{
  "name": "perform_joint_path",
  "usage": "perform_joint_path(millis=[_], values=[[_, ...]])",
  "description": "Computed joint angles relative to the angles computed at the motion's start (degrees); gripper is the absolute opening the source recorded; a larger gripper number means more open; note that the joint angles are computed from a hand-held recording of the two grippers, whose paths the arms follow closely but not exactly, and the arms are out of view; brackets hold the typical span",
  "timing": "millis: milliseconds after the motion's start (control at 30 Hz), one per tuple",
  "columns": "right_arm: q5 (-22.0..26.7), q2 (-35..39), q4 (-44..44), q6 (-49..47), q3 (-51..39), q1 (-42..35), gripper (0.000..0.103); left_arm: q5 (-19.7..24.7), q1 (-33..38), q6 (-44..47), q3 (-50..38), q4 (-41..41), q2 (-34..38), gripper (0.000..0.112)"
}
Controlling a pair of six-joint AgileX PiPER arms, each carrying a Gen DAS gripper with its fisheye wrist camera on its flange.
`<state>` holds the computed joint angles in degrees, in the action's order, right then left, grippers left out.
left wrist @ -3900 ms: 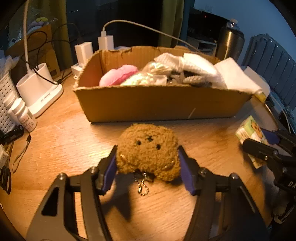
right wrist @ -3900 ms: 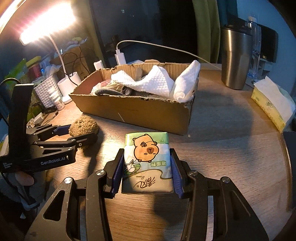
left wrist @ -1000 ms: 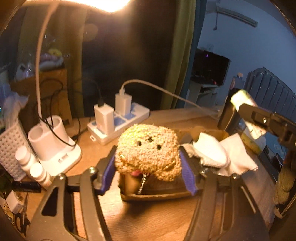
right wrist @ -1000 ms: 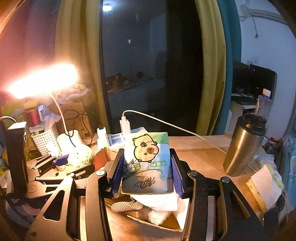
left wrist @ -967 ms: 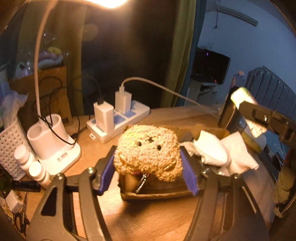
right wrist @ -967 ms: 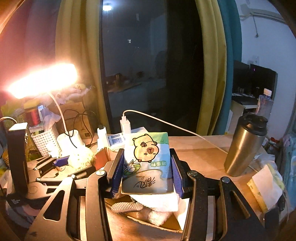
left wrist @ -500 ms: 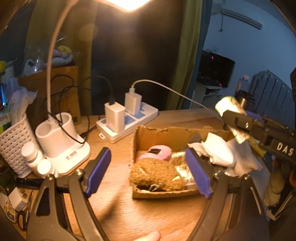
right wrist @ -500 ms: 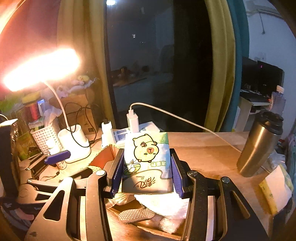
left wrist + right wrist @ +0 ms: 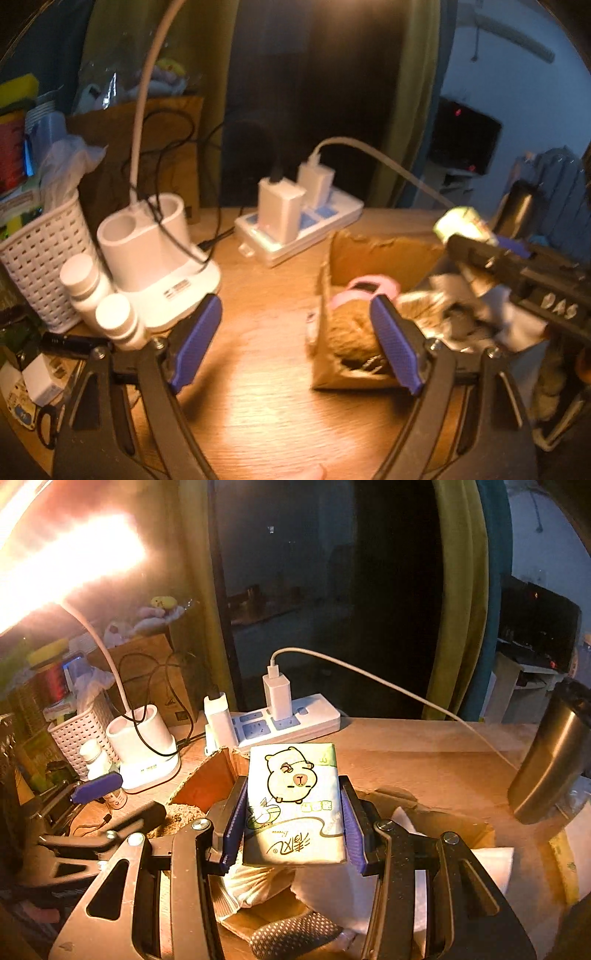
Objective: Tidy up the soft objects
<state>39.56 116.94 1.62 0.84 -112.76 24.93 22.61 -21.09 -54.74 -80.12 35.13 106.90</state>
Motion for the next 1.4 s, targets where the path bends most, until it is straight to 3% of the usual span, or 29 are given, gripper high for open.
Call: perform_joint_path(millis=[167, 233, 333, 833, 1400], values=[[2.66, 3.18, -0.42, 0.72, -4.01, 0.55, 0.049, 1.93, -0.75, 2.50, -1.55, -0.78, 2.27, 0.084], [3.03, 3.63, -0.28, 0.30, -4.36, 0.63, 0.061, 1.58, -0.43, 4.23, -1.67, -2.95, 2.57, 0.084], [2.62, 3.52, 0.00, -0.05, -4.14, 0.61, 0.067, 1.38, -0.52, 4.13, -1.60, -2.89, 2.49, 0.084], [-0.71, -3.88, -4.49, 3.78, 4.18, 1.06, 0.067, -2.09, -2.11, -6.64, 2.96, 7.49, -3.60, 0.084], [-7.00, -20.36, -13.61, 12.95, 22.73, 2.46, 0.067, 0.57, -9.92, -20.80, 8.78, 22.51, -13.57, 0.084]])
